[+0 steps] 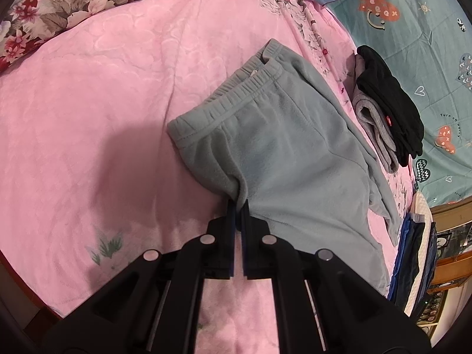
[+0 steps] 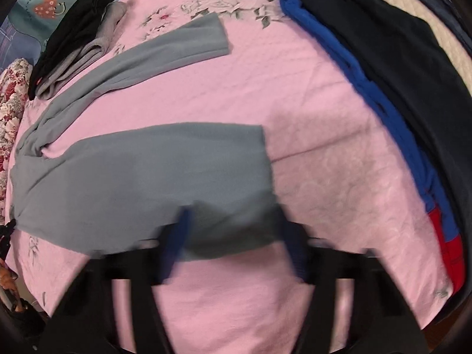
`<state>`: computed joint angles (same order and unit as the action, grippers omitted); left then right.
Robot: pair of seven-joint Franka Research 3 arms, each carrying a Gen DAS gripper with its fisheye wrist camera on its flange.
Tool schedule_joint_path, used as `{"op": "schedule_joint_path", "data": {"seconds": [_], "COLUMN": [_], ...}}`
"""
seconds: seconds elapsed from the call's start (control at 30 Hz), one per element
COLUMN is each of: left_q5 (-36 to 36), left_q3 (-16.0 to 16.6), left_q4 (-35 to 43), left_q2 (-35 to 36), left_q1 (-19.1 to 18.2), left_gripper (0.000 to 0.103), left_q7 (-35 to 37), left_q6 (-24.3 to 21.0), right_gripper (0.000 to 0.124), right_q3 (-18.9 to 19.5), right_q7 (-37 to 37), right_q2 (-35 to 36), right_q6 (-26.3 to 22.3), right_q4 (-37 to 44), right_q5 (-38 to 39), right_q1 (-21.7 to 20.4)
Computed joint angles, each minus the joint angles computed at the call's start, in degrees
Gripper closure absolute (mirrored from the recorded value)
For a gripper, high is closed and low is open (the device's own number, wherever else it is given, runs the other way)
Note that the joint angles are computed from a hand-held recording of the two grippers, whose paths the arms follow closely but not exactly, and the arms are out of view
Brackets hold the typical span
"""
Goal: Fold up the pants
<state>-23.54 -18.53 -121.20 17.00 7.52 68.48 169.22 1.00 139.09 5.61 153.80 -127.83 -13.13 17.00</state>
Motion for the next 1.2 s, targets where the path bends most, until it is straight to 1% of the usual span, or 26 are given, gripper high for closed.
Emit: {"op": "schedule_joint_path", "data": {"seconds": [0.03,0.07,0.13,0.23,0.3,0.33,0.37,0.4,0.47,0.57,0.63,0.7,0.73,0.77,0.8,0.83,0.87,0.93,0.97,1.0,1.03,1.07,1.1,1.13,1.17,1.2], "left_q5": [0.4,1.1,1.5,0.3,5.2,7.4,7.8,7.6,8.3,3.3,1.0,-0.2,-0.2,1.1,2.4,2.7,3.0,3.0,2.2,1.3,0.7,0.9,1.9,2.9,4.2,4.7], "left_q3": [0.3,0.7,0.7,0.0,3.8,5.2,4.9,4.2,4.2,1.8,1.5,1.8,2.3,3.3,4.0,4.1,4.3,4.2,3.9,3.6,3.4,3.7,4.3,4.9,5.5,5.6], "left_q4": [0.1,0.2,0.1,-1.2,-2.4,-3.1,-3.9,-4.6,-5.4,-7.1,-8.2,-7.8,-7.5,-7.3,-7.1,-6.9,-6.8,-7.0,-7.2,-7.4,-7.6,-7.6,-7.6,-7.5,-7.3,-7.1], "left_q2": [0.0,0.1,0.0,-1.0,-2.4,-3.1,-3.9,-4.5,-5.1,-6.3,-7.4,-7.6,-7.5,-7.2,-7.0,-6.8,-6.8,-7.1,-7.3,-7.6,-7.8,-7.9,-7.8,-7.7,-7.3,-7.0], "left_q1": [-0.3,-0.7,-0.7,0.0,-3.4,-4.6,-4.4,-3.9,-3.9,-1.7,-1.4,-1.6,-2.1,-3.1,-3.9,-4.1,-4.3,-4.2,-3.9,-3.6,-3.6,-3.8,-4.4,-4.9,-5.4,-5.5], "left_gripper": [0.100,0.100,0.100,0.100,0.100,0.100,0.100,0.100,0.100,0.100,0.100,0.100,0.100,0.100,0.100,0.100,0.100,0.100,0.100,0.100,0.100,0.100,0.100,0.100,0.100,0.100], "left_q7": [-0.3,-0.7,-1.0,-0.7,-5.3,-7.3,-7.6,-7.2,-7.1,-3.8,-2.1,-0.1,-0.1,-1.1,-2.1,-2.2,-2.4,-2.3,-1.7,-1.0,-0.5,-0.5,-1.3,-2.1,-3.4,-3.9], "left_q6": [0.0,-0.1,-0.1,1.3,1.7,1.9,2.2,2.2,1.6,2.1,2.8,1.8,1.7,1.5,1.3,1.1,1.0,1.1,1.3,1.5,1.7,1.7,1.6,1.5,1.1,0.7], "right_gripper": [0.117,0.117,0.117,0.118,0.120,0.122,0.122,0.123,0.123,0.123,0.124,0.123,0.114,0.099,0.067,0.063,0.063,0.063,0.061,0.064,0.088,0.109,0.118,0.118,0.118,0.118], "right_q3": [0.1,0.3,0.3,0.2,0.8,1.2,1.6,1.8,2.5,3.3,3.7,3.8,3.2,3.1,3.2,3.4,3.3,2.9,2.9,0.9,1.0,3.0,3.9,2.8,1.8,1.1], "right_q7": [-1.2,-2.5,-2.5,2.1,6.5,9.6,10.6,10.0,9.0,11.4,12.4,9.3,5.3,3.4,2.8,2.6,0.6,-7.0,-7.3,-5.3,-6.3,-9.8,-11.8,-10.5,-6.2,-3.3], "right_q2": [-0.5,-0.8,-1.4,-4.7,-5.9,-7.0,-7.2,-7.9,-8.6,-9.5,-11.4,-11.8,-11.1,-10.6,-9.9,-9.0,-7.6,-5.0,-3.3,-2.9,-2.1,-1.1,-0.6,-0.6,-0.7,-1.3], "right_q6": [1.7,3.4,4.1,5.5,5.1,3.8,3.2,3.3,2.9,2.9,4.2,4.8,5.4,6.1,6.8,7.1,6.8,9.0,8.8,7.0,4.8,4.2,4.7,4.7,3.6,3.9], "right_q4": [-1.2,-2.2,-2.8,-5.2,-5.4,-5.6,-5.5,-6.1,-6.7,-7.9,-9.9,-10.3,-10.2,-10.4,-10.2,-9.8,-8.9,-7.9,-6.6,-5.3,-3.5,-2.3,-2.0,-1.8,-1.4,-1.8], "right_q5": [2.7,4.7,4.9,0.1,-4.1,-7.5,-8.7,-8.0,-7.4,-8.8,-9.2,-6.5,-1.9,1.1,2.2,2.0,3.6,12.5,12.3,8.1,6.8,9.4,11.8,10.1,5.4,3.0], "right_q1": [-0.6,-1.0,-1.0,-0.8,-1.6,-1.9,-2.4,-2.7,-3.3,-4.3,-5.0,-5.2,-4.6,-4.5,-4.6,-4.8,-4.6,-3.7,-3.4,-1.1,-0.4,-1.3,-1.4,0.1,1.1,1.6]}}
